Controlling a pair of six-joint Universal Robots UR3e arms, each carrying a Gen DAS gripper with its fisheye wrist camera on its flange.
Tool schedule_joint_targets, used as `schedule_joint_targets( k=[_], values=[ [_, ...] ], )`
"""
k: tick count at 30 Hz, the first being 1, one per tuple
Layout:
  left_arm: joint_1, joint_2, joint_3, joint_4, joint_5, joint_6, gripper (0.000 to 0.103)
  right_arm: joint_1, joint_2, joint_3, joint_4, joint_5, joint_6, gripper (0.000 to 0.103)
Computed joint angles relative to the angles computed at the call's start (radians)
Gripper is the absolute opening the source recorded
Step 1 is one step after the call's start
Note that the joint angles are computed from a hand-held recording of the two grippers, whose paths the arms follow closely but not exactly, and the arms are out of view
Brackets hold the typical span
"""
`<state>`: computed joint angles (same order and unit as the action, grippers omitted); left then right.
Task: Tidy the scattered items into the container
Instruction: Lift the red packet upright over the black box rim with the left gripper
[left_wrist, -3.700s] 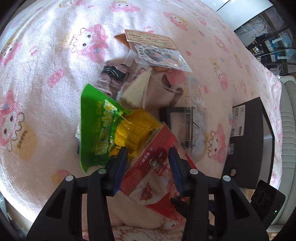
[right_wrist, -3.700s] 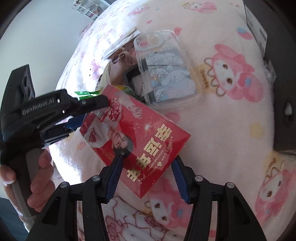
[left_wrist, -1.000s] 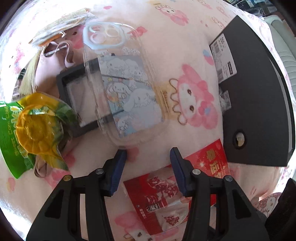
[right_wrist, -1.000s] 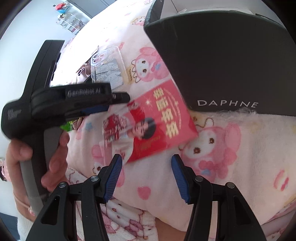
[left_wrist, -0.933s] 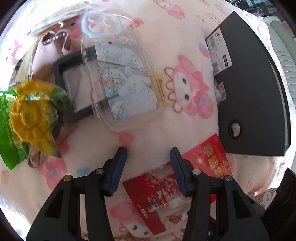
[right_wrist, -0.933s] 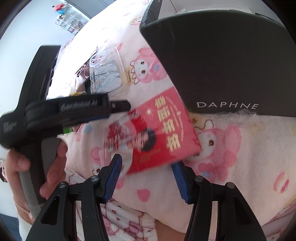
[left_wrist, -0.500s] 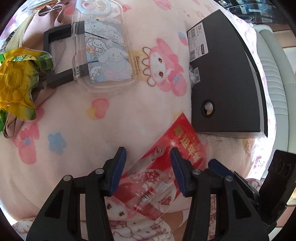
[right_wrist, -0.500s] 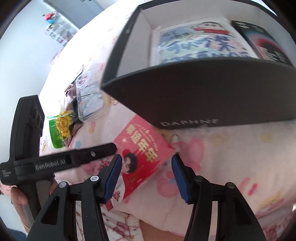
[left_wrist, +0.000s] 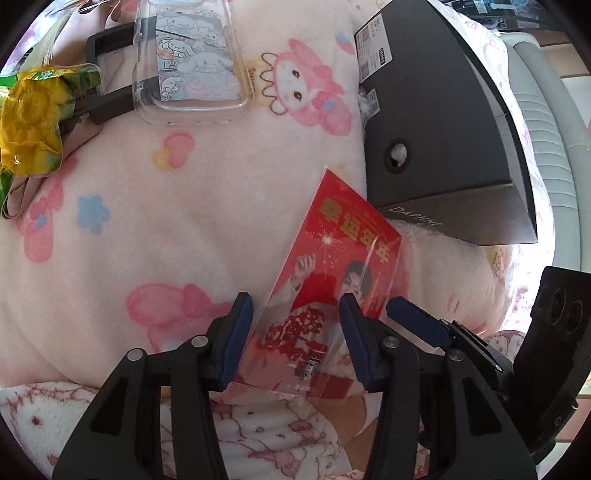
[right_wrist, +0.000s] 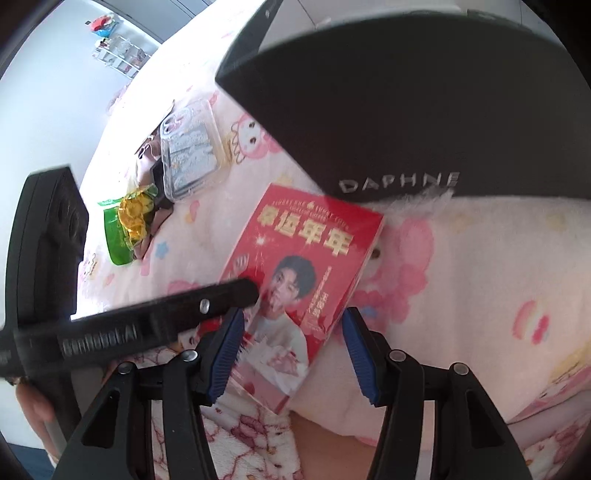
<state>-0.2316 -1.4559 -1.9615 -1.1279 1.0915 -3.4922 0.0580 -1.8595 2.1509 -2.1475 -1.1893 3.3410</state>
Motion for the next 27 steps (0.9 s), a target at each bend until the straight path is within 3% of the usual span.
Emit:
schedule_joint_targets(
  k=[4,5,11,15,20,23,27],
  values=[
    [0.055,0.034,-0.065,0.049,-0.032,-0.028,0.049,-0.02,-0.026,-0.005,0.023,-0.017,-0.002,0.052],
    [0.112,0.076,-0.098,0.022,-0.052,0.018,0.049,-0.037,-0.041,0.004,0.037,-0.013,-0.015,0.052],
    [0.128,0.031,-0.095,0.05,-0.024,0.061,0.029,-0.082,-0.073,0.051,0.078,0.017,-0.052,0.052],
    [0.107,0.049,-0.092,0.022,-0.005,0.073,0.028,-0.075,-0.073,0.068,0.04,0.006,-0.036,0.052],
    [0.141,0.09,-0.143,0.005,-0.107,0.136,0.026,-0.082,-0.102,0.066,0.041,-0.036,-0.029,0.051],
    [0.159,0.11,-0.169,0.031,-0.104,0.115,0.026,-0.063,-0.094,0.057,0.036,-0.073,-0.023,0.051],
    [0.115,0.049,-0.145,0.107,-0.077,0.032,0.035,-0.063,-0.09,0.063,0.035,-0.073,-0.027,0.052]
  ],
)
